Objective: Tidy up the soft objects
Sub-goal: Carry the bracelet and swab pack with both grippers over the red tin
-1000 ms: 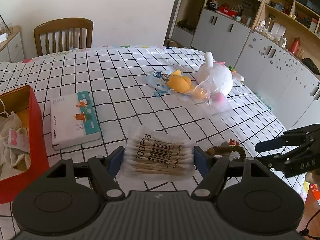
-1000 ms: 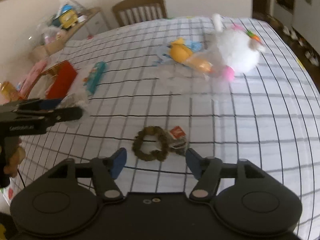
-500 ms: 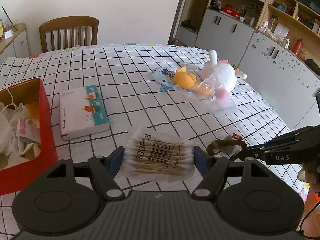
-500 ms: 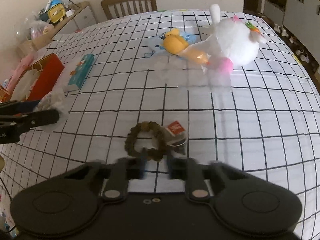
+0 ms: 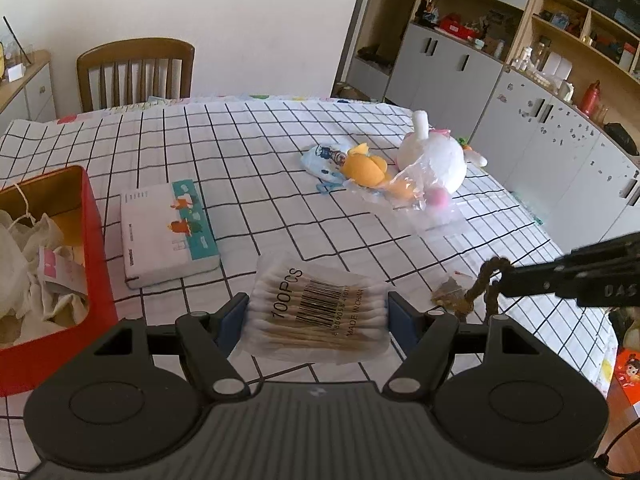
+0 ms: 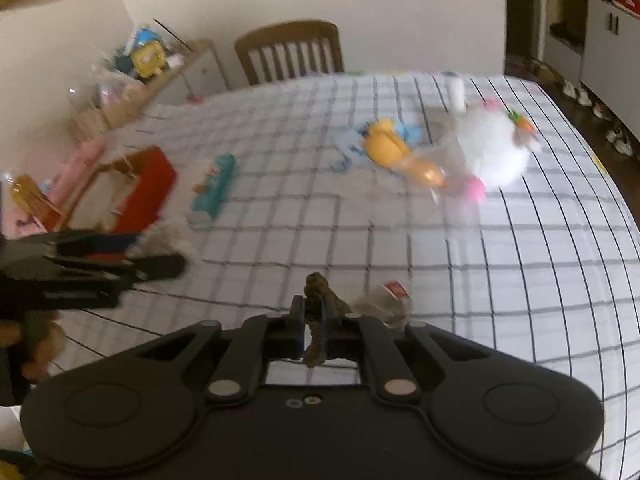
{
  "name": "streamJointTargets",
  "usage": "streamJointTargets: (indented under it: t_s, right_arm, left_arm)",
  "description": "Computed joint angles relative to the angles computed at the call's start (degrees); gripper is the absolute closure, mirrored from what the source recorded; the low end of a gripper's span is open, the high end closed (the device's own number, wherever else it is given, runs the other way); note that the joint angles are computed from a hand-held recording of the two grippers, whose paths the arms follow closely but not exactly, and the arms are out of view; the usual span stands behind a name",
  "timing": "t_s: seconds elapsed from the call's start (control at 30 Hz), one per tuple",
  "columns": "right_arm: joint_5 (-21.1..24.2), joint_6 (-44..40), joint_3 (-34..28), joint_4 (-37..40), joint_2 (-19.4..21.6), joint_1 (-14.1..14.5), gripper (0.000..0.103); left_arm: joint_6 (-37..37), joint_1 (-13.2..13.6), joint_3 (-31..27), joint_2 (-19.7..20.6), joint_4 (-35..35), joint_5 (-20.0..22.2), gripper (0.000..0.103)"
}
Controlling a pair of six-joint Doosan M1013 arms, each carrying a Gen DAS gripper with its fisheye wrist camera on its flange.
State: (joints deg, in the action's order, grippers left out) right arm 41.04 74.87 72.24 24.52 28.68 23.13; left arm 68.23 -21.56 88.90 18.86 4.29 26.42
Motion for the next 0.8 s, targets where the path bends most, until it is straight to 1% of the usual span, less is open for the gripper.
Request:
streamJointTargets:
  t_s: [0.2, 0.37, 0.6, 0.8]
  right_arm:
    - [0.9, -7.2, -2.2, 6.5, 0.0, 0.3, 0.096]
    - [2.0, -12.2, -5.8, 9.8, 1.4, 1.2, 0.096]
    - [5.0, -16.0, -12.8, 13.9, 4.9, 2.9, 0.096]
    - [7.4, -17.7, -19.4, 14.7, 8.3, 4.8, 0.096]
  left_arm:
    - [0.9, 0.4, -0.1, -1.1, 0.7, 0.6, 0.03]
    - [-1.0, 1.0, 0.3, -2.5, 3.9, 1.2, 0.03]
    - [-6.3, 2.7, 1.3, -4.3, 10.0, 1.9, 0.03]
    - [-9.0, 5.0, 1.9, -5.6, 14.0, 3.1, 0.03]
